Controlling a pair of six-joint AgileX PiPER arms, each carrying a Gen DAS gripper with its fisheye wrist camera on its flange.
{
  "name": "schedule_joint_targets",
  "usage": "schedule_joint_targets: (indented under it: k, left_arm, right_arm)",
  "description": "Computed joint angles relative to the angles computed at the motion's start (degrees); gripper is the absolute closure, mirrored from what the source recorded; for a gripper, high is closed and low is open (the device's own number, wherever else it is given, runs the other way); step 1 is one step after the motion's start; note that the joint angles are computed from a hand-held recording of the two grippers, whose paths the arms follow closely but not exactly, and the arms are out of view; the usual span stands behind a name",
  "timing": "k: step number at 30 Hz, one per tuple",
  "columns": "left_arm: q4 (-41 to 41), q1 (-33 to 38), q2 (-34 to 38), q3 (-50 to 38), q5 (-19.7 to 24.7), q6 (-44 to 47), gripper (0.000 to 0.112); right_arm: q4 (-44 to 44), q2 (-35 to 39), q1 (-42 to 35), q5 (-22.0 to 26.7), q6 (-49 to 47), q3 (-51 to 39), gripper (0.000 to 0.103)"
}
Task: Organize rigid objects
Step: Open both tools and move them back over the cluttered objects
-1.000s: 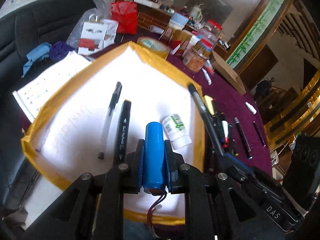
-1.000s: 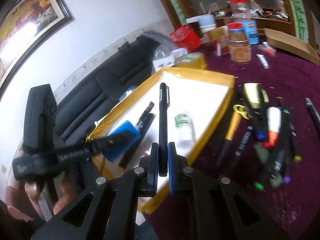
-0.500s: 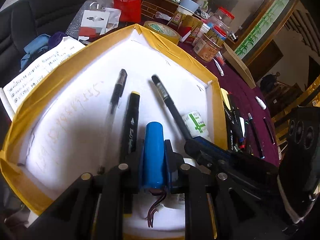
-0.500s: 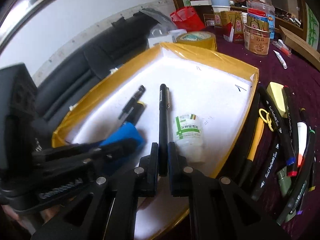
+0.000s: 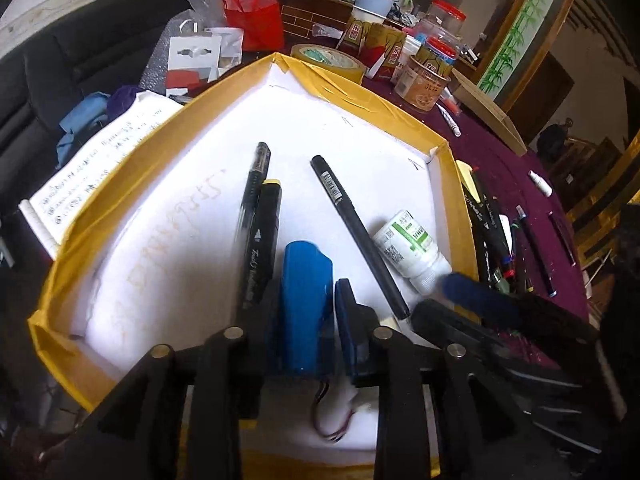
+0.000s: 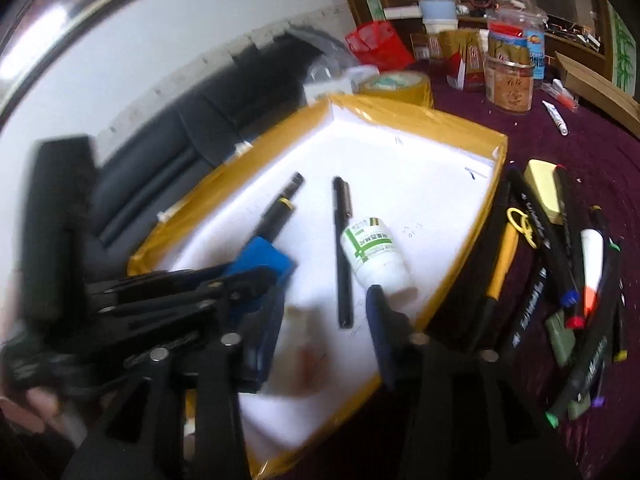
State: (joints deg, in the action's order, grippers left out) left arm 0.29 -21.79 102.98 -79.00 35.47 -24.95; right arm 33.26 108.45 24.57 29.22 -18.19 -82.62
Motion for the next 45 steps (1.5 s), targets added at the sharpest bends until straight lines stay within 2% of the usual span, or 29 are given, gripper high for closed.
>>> schedule_joint_targets:
  k: [1,6,9,12,14,15,18,23,28,35,39,42,45]
  left_arm:
    - [2.29,-0.64,-0.45,0.22,0.5,-1.56,0.081]
    - [12.07,-4.69,-3.29,1.58,3.31,-7.75,0.081]
    - [14.45,-7.39,-5.55,2.53,3.9,-10.05,0.081]
    - [13.97,-10.23,-7.39,2.99,3.06,-11.27,0.079]
    - [11.83,-12.52,-7.7,2.44,1.98,-9.89,0.058]
    - [10.71,-13.53,-7.56,1.96,1.61,-9.08,0.054]
    - [8.22,-16.81,-5.22,-1.28,2.61,-6.98,0.053]
    - [7.42,-21.48,-0.41,-7.31,6.42,-5.83,0.053]
    - [8.33,-23.87,1.77,-10.91,8.84,-6.37,0.053]
    - [8.82,-24.98,2.79,-12.55,10.36,-7.12,0.053]
    - [8.47,-25.32,3.86,-14.43,11.48,-6.98,0.053]
    - [8.44,-25.99,4.72,-16.15,12.53,-6.78,0.053]
    - [8.73,-26.73,5.76,-18.19,13.83,-6.69,0.053]
  right_arm:
    - [3.07,-2.05,-0.35,-1.07,-2.93,2.7,0.064]
    - [21.75,-11.54,-4.08,-3.82,-20.41,14.91,0.063]
    - [31.07,-16.41,-8.32,-3.86,-29.39,21.72,0.057]
    - [37.96,-20.12,-12.94,-2.85,-35.91,27.75,0.056]
    - [41.74,-22.02,-16.93,-1.28,-39.54,31.49,0.056]
    - [43.46,-22.94,-19.05,-0.67,-41.23,33.41,0.056]
    - [44.76,-25.04,-25.56,1.95,-43.19,36.91,0.056]
    - [42.12,-26.59,-35.15,5.99,-42.59,37.77,0.056]
    - [34.23,-23.32,-42.21,10.47,-34.96,31.68,0.056]
    - [19.93,-17.11,-42.83,10.16,-23.02,18.67,0.056]
    - [9.26,-8.35,-42.05,15.1,-14.32,5.24,0.058]
    - [1.32,-0.25,-40.97,17.04,-7.84,-5.1,0.063]
    - [1.28,8.17,-41.85,20.47,-9.87,-13.39,0.082]
